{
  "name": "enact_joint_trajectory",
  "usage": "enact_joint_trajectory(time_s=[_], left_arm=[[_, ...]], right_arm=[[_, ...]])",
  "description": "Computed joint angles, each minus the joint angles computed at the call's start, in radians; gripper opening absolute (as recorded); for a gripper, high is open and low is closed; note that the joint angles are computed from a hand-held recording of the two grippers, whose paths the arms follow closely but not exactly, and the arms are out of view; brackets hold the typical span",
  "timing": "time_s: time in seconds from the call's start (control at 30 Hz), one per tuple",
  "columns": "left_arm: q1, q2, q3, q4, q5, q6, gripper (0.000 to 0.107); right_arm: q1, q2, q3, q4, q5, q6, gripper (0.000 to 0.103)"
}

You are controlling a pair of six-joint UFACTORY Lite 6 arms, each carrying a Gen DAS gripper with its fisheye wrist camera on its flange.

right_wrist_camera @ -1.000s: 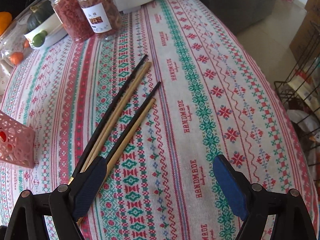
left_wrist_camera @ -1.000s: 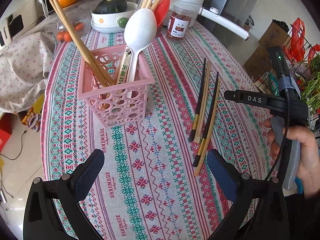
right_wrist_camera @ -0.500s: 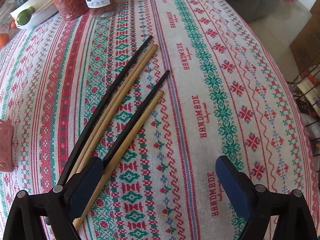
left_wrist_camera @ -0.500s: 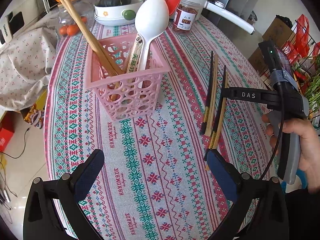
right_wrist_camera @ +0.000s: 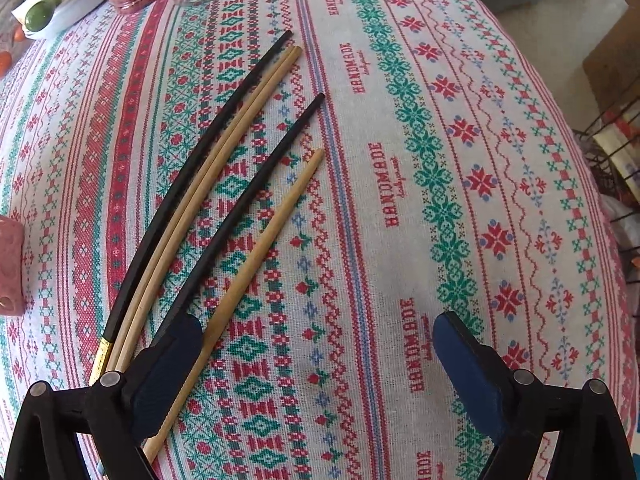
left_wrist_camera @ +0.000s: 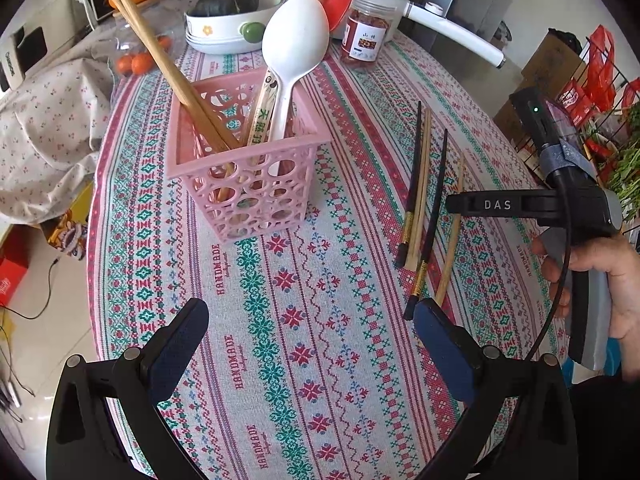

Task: Organize utensils
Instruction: 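Grasp a loose wooden chopstick from the cloth with the right tool, then grasp a black chopstick from the cloth with the left tool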

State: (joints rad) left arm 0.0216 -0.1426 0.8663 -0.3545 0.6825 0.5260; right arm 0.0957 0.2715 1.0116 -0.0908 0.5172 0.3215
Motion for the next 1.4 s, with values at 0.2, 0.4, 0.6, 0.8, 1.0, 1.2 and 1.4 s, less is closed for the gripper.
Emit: enact_joint_trajectory(time_s=[0.2,0.4,0.6,0.8,1.0,1.2,1.4], left_arm=[[-0.033,-0.041,-0.006,-0.019,-0.004,-0.001,0.103],[-0.174,-0.169,-0.081,0.067,-0.073,-0.085,0.103],[-0.307,-0.115,-0.036,0.013,-0.047,-0.108,0.103],[-0.474,0.212,0.249,0.153,0.022,-0.294,0.103],[-0.58,0.558,0.602,0.41,0.077,-0.522,0.1],[-0.519,0.776,0.863,0.284,0.143,-0.475,0.051],[-0.524,0.927,1.036,0.272,0.185,-0.475,0.025]], right_arm=[[0.044,-0.001,0.003,-0.069,0.016,0.066,0.082],[-0.038,-0.082,-0.033,-0.012,0.03,-0.082,0.024],[-0.264,-0.142,-0.075,0.284,0.058,-0.467,0.005],[-0.468,-0.243,-0.09,0.471,0.158,-0.767,0.005],[-0.546,-0.262,-0.081,0.557,0.225,-0.875,0.005],[-0.6,-0.191,-0.005,0.612,0.261,-0.955,0.006],[-0.619,-0.084,0.079,0.636,0.279,-0.992,0.006]])
